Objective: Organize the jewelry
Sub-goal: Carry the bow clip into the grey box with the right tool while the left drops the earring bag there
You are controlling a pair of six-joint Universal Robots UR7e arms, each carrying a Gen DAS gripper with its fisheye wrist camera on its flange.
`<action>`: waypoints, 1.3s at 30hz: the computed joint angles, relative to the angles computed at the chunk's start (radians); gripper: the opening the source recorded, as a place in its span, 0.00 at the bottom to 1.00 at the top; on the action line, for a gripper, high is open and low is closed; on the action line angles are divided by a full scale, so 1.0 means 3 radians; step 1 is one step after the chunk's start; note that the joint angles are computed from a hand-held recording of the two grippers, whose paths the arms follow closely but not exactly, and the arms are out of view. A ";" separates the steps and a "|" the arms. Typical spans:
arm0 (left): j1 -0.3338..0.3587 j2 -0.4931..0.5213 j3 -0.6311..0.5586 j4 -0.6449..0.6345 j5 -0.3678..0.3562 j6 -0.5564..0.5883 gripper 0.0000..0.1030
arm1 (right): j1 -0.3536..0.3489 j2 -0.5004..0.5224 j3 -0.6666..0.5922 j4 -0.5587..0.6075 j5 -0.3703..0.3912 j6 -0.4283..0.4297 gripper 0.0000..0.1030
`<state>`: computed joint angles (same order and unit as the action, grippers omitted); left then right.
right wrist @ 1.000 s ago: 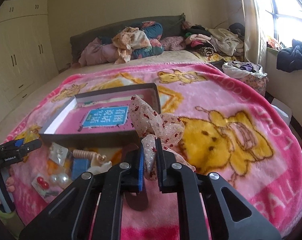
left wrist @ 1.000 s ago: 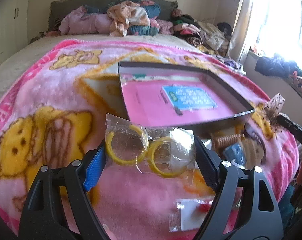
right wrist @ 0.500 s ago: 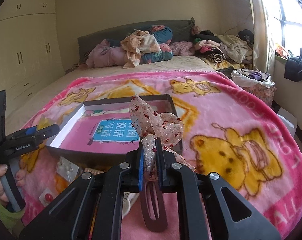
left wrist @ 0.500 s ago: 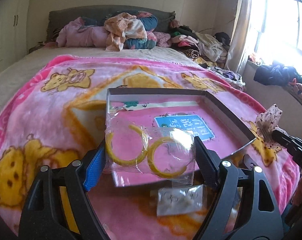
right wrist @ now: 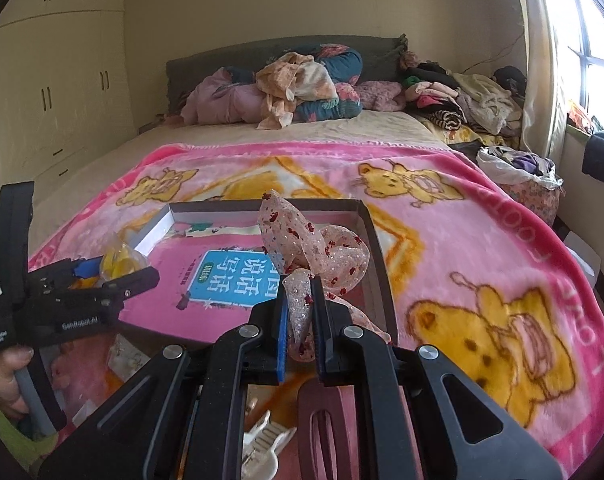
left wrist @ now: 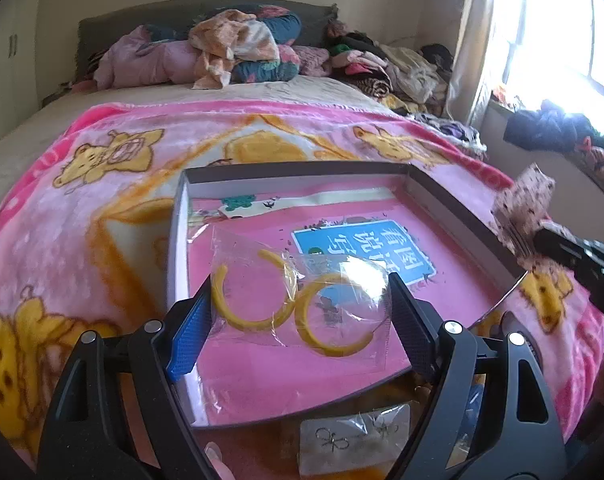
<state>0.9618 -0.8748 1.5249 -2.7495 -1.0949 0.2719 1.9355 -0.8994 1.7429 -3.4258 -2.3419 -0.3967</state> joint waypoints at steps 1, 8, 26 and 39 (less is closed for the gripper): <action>0.0003 0.0014 -0.0022 0.0047 -0.0001 -0.0008 0.70 | -0.0013 0.0005 -0.0023 0.0047 0.0001 0.0011 0.10; 0.0030 0.0084 -0.0116 0.0194 -0.0015 -0.0037 0.71 | -0.0110 0.0040 -0.0125 0.0334 -0.0008 0.0136 0.10; 0.0054 0.0117 -0.0141 0.0222 -0.0011 -0.0031 0.72 | -0.0242 0.0060 -0.0077 0.0483 0.0060 0.0358 0.27; 0.0033 0.0049 -0.0063 0.0111 0.0003 0.0005 0.84 | -0.0152 -0.0093 0.0245 -0.0025 0.0179 0.0320 0.64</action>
